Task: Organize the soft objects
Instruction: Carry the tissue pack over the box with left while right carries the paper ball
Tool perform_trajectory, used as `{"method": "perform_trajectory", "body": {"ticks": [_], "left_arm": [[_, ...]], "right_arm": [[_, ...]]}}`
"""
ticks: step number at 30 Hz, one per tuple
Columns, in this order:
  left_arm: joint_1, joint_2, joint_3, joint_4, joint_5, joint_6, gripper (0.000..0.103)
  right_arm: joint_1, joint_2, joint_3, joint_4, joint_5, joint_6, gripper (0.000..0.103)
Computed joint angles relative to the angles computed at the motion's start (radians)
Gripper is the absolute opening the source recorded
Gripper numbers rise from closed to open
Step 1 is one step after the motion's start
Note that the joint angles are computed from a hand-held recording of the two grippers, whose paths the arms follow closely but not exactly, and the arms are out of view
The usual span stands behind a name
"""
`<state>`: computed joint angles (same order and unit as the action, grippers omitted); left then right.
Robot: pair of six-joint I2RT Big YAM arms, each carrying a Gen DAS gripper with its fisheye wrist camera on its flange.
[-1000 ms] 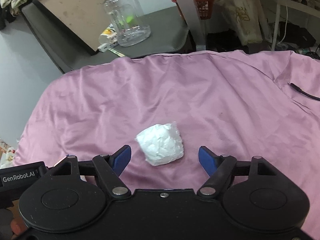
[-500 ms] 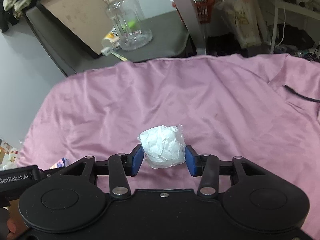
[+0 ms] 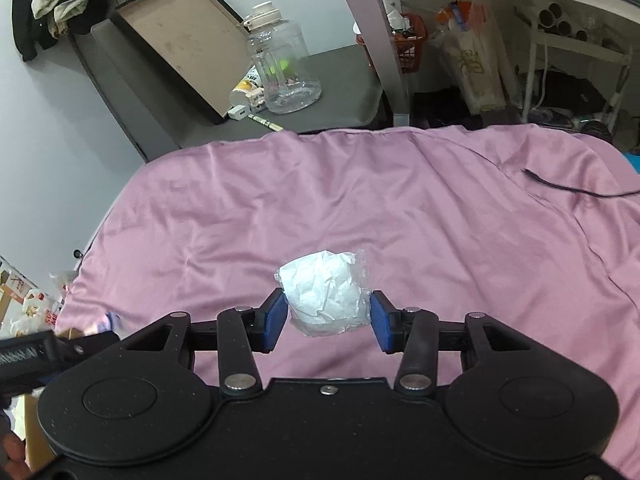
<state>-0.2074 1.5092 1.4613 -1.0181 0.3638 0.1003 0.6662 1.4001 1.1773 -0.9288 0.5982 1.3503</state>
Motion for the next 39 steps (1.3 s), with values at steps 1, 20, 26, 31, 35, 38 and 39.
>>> {"method": "perform_trajectory", "body": {"ticks": [1,20,26,31,35,38,39], "left_arm": [[0.010,-0.012,-0.005,-0.004,0.009,0.006,0.066],[0.228,-0.163,-0.020,-0.096,0.162,0.176,0.066],[0.288,-0.176,-0.008,-0.124,0.196,0.219,0.066],[0.332,-0.179,0.010,-0.156,0.221,0.268,0.066],[0.363,-0.175,0.020,-0.166,0.238,0.290,0.066],[0.377,-0.165,0.027,-0.180,0.241,0.303,0.066],[0.381,-0.163,0.027,-0.179,0.239,0.306,0.066]], "right_arm": [[0.012,0.004,0.008,-0.016,0.000,0.004,0.044],[0.263,0.028,0.198,-0.294,0.177,0.237,0.044],[0.319,0.065,0.275,-0.352,0.207,0.261,0.044],[0.343,0.097,0.321,-0.353,0.206,0.245,0.045],[0.352,0.133,0.363,-0.359,0.196,0.214,0.045],[0.355,0.149,0.389,-0.351,0.198,0.195,0.045],[0.357,0.153,0.397,-0.348,0.200,0.187,0.045]]}}
